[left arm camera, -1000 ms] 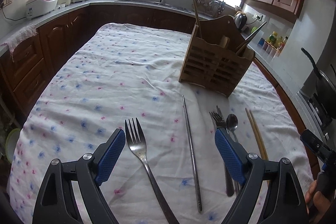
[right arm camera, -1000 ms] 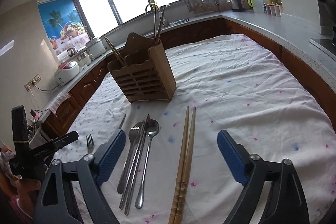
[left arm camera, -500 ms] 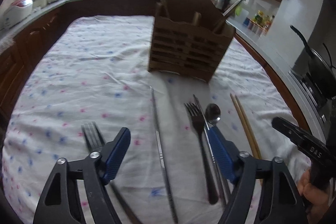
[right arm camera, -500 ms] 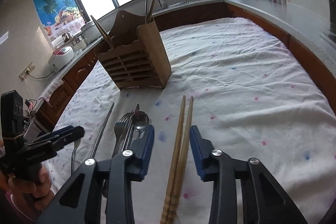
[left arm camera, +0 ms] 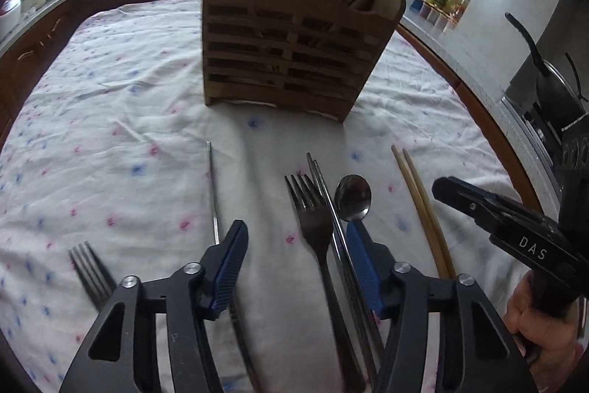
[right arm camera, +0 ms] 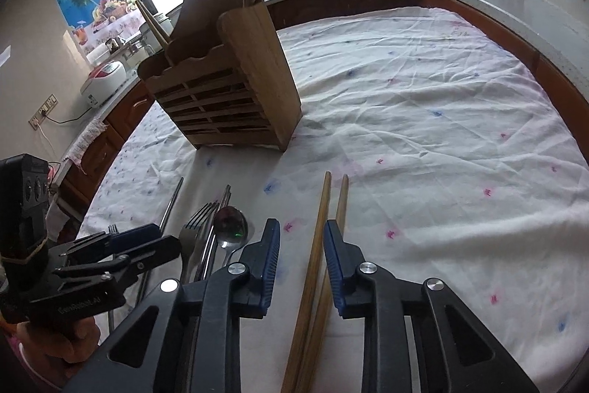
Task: Organize utensils
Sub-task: 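Close the left tool on a silver fork while the right tool grasps a wooden chopstick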
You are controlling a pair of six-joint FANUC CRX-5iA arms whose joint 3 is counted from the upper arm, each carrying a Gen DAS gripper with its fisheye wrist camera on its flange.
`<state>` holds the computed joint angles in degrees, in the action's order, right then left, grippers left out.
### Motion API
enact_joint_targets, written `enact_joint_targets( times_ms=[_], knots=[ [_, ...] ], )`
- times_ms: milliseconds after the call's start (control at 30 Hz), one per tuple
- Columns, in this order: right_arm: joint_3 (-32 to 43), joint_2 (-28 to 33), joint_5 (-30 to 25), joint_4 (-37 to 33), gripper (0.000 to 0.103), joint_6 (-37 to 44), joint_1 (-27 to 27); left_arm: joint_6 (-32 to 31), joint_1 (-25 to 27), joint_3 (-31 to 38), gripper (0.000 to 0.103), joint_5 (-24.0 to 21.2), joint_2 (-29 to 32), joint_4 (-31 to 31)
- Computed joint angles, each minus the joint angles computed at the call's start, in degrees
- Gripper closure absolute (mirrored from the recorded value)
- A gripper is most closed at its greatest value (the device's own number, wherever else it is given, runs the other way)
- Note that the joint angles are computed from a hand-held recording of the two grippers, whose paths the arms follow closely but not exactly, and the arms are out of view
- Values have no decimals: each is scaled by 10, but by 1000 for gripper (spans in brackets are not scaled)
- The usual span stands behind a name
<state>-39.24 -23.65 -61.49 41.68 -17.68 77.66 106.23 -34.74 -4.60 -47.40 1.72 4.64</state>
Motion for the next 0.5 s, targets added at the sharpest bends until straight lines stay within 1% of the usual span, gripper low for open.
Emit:
enact_joint_targets(
  times_ms=[33, 100, 200, 367, 433, 500],
  knots=[
    [1, 3, 4, -5, 79, 7, -6, -8, 1, 2, 54, 1, 7, 6],
    [4, 7, 16, -15, 82, 23, -18, -14, 3, 6, 61, 1, 17, 11],
    [8, 15, 31, -26, 82, 41, -33, -31, 9, 7, 63, 3, 32, 34],
    [20, 34, 47, -54, 82, 77, -58, -48, 11, 9, 64, 14, 42, 45],
    [21, 40, 52, -52, 83, 84, -64, -60, 13, 11, 64, 17, 48, 51],
    [26, 46, 55, -57, 83, 97, -70, -61, 12, 19, 72, 15, 54, 44]
  ],
)
